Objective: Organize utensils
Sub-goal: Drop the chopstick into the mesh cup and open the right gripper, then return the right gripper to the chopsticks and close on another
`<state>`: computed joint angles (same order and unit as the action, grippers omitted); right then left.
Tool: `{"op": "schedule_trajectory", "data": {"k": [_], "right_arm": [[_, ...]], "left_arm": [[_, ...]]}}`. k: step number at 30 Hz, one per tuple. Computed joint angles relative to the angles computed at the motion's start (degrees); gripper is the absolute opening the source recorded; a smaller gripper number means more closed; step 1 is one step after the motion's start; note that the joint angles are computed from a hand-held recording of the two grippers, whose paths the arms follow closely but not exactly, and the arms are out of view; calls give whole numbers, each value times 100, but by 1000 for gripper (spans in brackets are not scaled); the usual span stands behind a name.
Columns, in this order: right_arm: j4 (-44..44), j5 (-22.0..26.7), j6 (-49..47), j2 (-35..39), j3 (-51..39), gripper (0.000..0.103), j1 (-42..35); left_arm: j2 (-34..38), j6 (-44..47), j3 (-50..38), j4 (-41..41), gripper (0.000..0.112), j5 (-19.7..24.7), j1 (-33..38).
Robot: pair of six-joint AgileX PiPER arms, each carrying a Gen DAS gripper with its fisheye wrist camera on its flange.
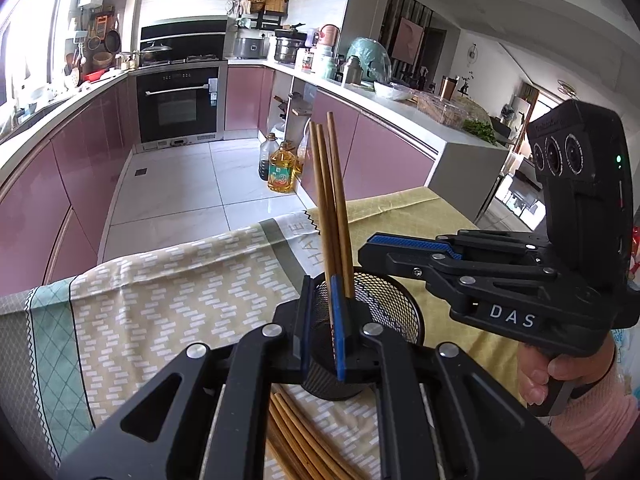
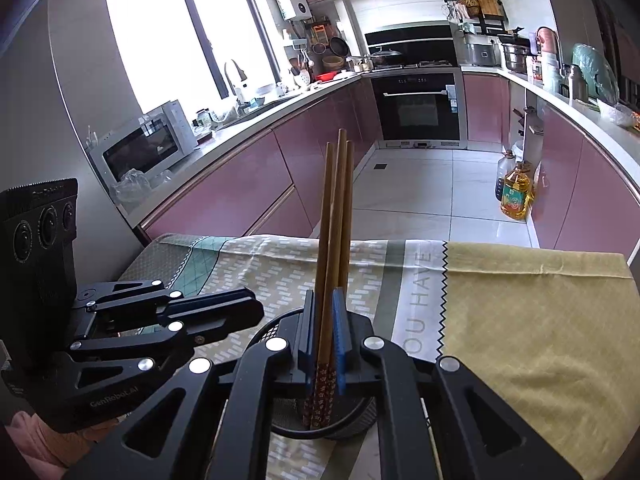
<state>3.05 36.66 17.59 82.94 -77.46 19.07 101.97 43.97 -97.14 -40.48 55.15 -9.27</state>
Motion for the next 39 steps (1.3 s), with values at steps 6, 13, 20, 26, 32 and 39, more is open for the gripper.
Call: {"op": "schedule_trajectory", "data": {"k": [6, 13, 20, 26, 32, 39], "right_arm": [[-340, -300, 304, -480, 466, 24, 282], [-1509, -620, 1237, -1348, 1264, 34, 1295], [-2023, -545, 2114, -1179, 1828, 38, 1957], [-1660, -724, 2311, -745, 2144, 38, 1984], [-1751, -732, 2582, -505, 2173, 38, 2067], [-1911, -624, 2809, -157, 1920, 38, 2166]], "left_arm": [[-723, 690, 1011, -481, 41, -570, 301], [-1649, 1824, 2323, -1065, 62, -873, 937], [-1965, 1972, 3244, -659, 62, -1115, 1307], [-1815, 1782, 3781, -238, 62, -1326, 1344], [-1814, 1751, 4053, -91, 62, -1403, 1262], [-1659, 1380, 3975, 245, 62, -1543, 987]]}}
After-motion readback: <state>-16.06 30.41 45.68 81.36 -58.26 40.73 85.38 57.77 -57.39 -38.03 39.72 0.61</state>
